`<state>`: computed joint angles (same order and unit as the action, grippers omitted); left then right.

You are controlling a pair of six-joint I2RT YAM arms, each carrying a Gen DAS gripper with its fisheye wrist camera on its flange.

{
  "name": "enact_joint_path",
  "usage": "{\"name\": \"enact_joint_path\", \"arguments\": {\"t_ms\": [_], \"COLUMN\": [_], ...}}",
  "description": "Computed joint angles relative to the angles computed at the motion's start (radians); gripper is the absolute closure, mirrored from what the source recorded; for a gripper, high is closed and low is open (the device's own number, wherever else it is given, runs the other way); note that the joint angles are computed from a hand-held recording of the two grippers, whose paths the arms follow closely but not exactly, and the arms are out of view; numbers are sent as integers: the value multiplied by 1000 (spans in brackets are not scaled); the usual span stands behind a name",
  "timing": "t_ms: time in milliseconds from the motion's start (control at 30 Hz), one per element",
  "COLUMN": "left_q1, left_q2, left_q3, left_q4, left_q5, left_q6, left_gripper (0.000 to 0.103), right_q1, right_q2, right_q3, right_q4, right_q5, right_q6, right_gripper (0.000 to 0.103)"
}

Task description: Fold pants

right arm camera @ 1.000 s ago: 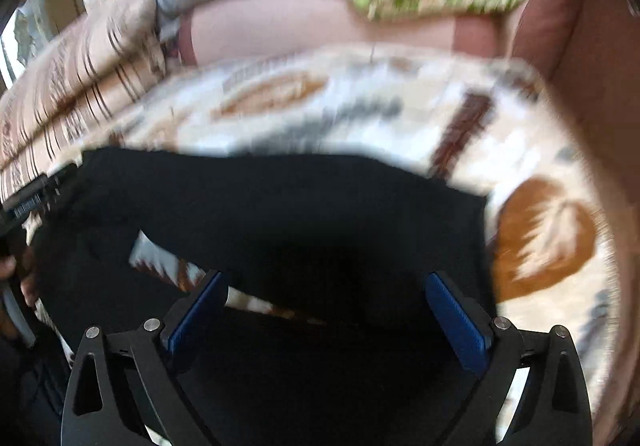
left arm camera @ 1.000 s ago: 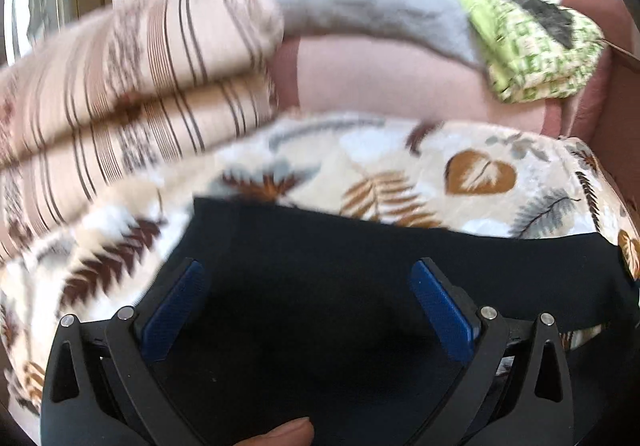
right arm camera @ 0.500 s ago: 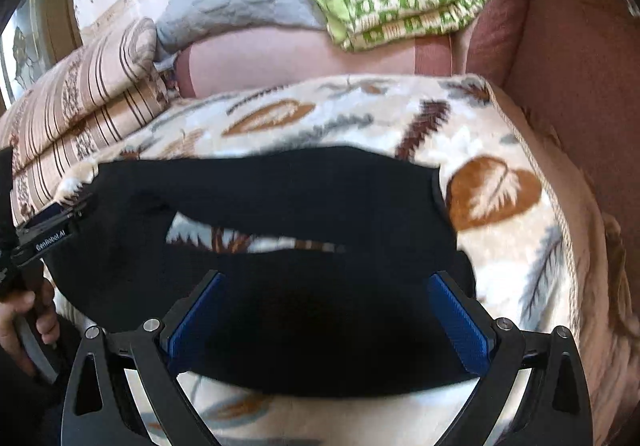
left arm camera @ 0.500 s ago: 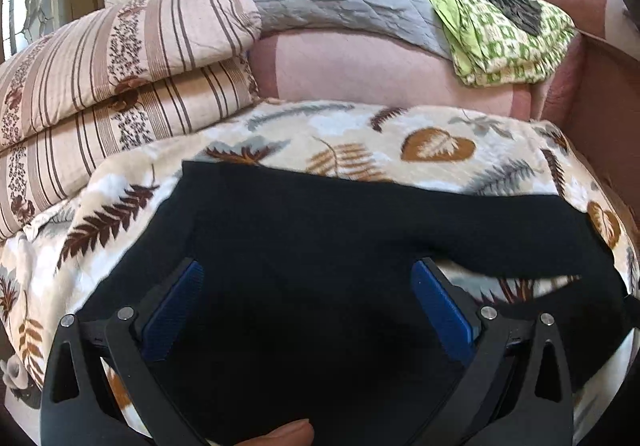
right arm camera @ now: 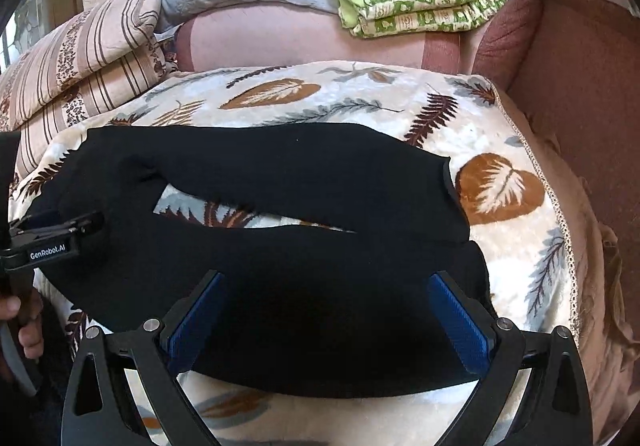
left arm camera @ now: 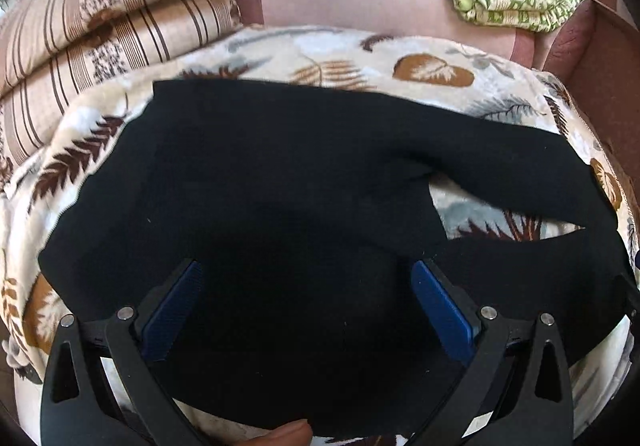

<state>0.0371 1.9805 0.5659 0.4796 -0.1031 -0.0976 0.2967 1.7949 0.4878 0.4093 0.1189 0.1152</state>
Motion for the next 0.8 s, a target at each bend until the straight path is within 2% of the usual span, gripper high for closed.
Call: {"name": "enact_joint_path", "arguments": {"t_ms": [300,800], "left_q1": [1,2], "left_q2": [43,44], "left_q3": [46,45], "left_q4": [-59,-56], "left_q5": [26,23], "left_q6": [4,16], "left_gripper": [0,0], "right_q1": [10,-11], "right_q2": [20,8], "right_q3": [18,10], "right_q4": [-9,-6], "right_q5": [2,2], "right_q6": [7,16], "right_gripper": [2,2]}}
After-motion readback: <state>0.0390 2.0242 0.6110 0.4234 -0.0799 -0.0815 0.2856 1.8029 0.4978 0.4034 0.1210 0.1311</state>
